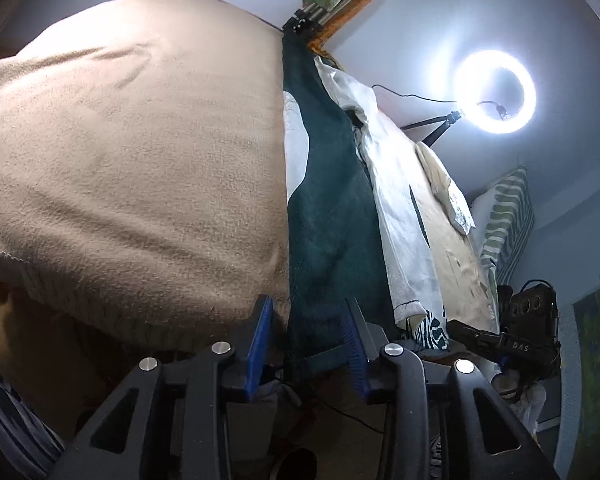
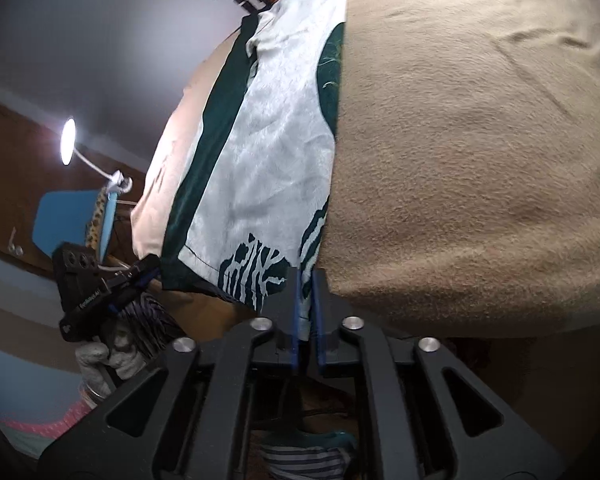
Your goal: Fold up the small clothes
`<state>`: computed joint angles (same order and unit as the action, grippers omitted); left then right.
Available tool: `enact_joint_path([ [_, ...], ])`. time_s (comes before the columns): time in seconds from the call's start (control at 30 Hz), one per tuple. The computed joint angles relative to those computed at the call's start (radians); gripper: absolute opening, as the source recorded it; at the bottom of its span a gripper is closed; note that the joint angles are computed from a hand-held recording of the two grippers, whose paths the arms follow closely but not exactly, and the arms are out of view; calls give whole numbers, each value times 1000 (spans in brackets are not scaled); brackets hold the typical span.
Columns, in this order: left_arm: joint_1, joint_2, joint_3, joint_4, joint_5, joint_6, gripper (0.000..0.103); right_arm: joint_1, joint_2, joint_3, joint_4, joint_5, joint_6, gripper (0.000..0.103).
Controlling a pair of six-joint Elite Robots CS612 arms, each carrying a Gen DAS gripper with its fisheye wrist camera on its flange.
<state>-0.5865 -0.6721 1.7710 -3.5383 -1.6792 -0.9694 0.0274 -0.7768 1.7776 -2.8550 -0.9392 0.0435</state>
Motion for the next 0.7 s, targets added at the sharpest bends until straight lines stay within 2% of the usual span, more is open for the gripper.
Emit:
enact_joint_path([
  [0.07,-2,0,-3,8,-6,12,36,-8,0,9,-13,31,18,34],
  [0.17,2,1,-6,11,-46,19,34,-10,-2,14,1,50,4,35],
  [0.27,0,-1,-15,49,-51,65,16,0,-4,9,19,38,-31,35],
  [0.33,4,4,-27,63,-69,76,0,5,-4,-2,46,32,-55,22],
  [0.37,9,10,-35,61,-86,69,0,8,-2,-9,67,36,-71,11],
  [0.5,10,11,-43,51,-91,86,0,13,1,-15,69,43,-95,7],
  [0.7,26,7,-60,2,-118,81,0,-7,11,-18,-13,132,-22,6],
])
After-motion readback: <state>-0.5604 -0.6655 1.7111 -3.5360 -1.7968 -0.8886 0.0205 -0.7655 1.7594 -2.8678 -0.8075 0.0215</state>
